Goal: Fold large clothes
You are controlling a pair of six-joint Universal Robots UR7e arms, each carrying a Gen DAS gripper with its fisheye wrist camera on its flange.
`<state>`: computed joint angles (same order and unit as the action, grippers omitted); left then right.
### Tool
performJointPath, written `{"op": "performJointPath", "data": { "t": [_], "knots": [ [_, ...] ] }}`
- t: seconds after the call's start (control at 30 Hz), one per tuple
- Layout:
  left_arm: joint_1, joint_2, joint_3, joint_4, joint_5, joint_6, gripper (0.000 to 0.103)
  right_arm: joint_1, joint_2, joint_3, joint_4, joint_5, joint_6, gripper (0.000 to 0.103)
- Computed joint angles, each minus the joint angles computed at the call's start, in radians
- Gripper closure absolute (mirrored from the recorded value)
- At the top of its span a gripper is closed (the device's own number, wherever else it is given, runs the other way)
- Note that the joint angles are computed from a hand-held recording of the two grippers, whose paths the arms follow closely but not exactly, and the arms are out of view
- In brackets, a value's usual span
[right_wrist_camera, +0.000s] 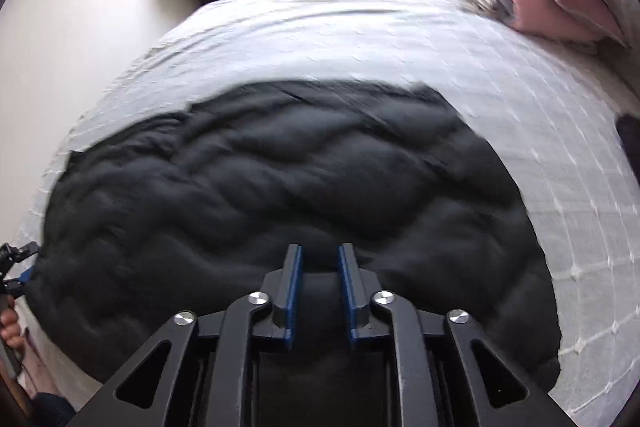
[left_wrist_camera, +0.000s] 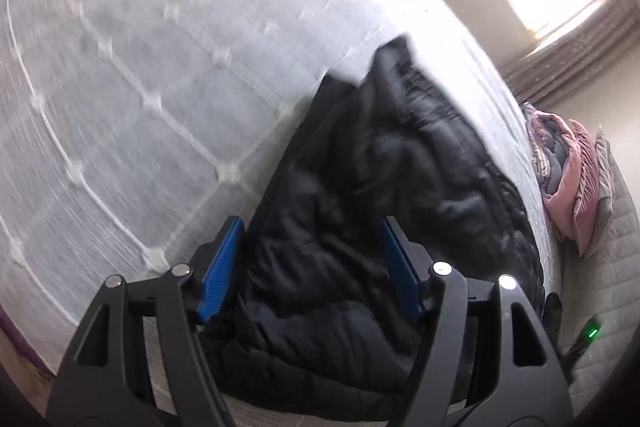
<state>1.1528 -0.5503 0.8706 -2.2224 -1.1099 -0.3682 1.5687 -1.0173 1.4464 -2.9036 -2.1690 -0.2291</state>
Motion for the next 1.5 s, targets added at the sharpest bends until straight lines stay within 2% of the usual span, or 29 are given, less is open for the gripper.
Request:
{"op": "performJointPath", "data": {
  "t": [0.1,0.27,0.37,0.5,0.6,0.67,0.7,0.73,0.77,0.8,0.9,1.1,1.23,1.37,1.5],
  "knots": [
    [0.013,0.023,-0.033,0.035,-0.013,-0.047,0.033,-0.046,-0.034,0.010,0.058,0.089,0.067,0.082],
    [0.006,-0.024,0.042,-0.043,0.004,-0.076,0.033,-0.040,-0.040,0.014,0.029,0.074,0.073,0.082],
    [0.014,-0.087,0.132,-0.109,-0.046,-0.079,0.033,-0.016,-0.050,0.051,-0.025,0.047,0.031,0.082],
    [0.014,-0.166,0.267,-0.186,-0.026,-0.090,0.033,0.022,-0.040,0.081,-0.079,0.008,-0.045,0.082],
    [0.015,-0.240,0.395,-0.262,-0.112,-0.108,0.033,0.034,-0.035,0.087,-0.101,0.014,-0.070,0.081],
    [0.000,-0.290,0.510,-0.365,-0.140,-0.094,0.029,0.039,-0.030,0.087,-0.109,0.010,-0.072,0.076],
    [-0.006,-0.306,0.554,-0.410,-0.151,-0.086,0.023,0.041,-0.028,0.087,-0.107,0.016,-0.071,0.067],
    [-0.011,-0.316,0.587,-0.447,-0.163,-0.077,0.022,0.043,-0.026,0.089,-0.108,0.022,-0.072,0.049],
    [-0.015,-0.318,0.600,-0.451,-0.170,-0.070,0.022,0.046,-0.024,0.091,-0.121,0.023,-0.078,0.040],
    [-0.018,-0.308,0.597,-0.441,-0.178,-0.074,0.022,0.047,-0.026,0.101,-0.142,0.023,-0.089,0.033],
    [-0.026,-0.274,0.562,-0.402,-0.161,-0.115,0.022,0.055,-0.025,0.107,-0.159,0.036,-0.103,0.033],
    [-0.050,-0.213,0.541,-0.473,-0.110,-0.127,0.022,0.050,-0.040,0.116,-0.157,0.045,-0.076,0.032],
    [-0.053,-0.164,0.489,-0.436,-0.062,-0.163,0.022,0.036,-0.052,0.117,-0.123,0.076,-0.027,0.033],
    [-0.053,-0.126,0.450,-0.448,-0.053,-0.175,0.022,0.029,-0.045,0.104,-0.072,0.085,-0.007,0.033],
    [-0.055,-0.098,0.431,-0.503,-0.027,-0.178,0.022,0.029,-0.012,0.070,-0.028,0.025,0.001,0.032]
  ]
}}
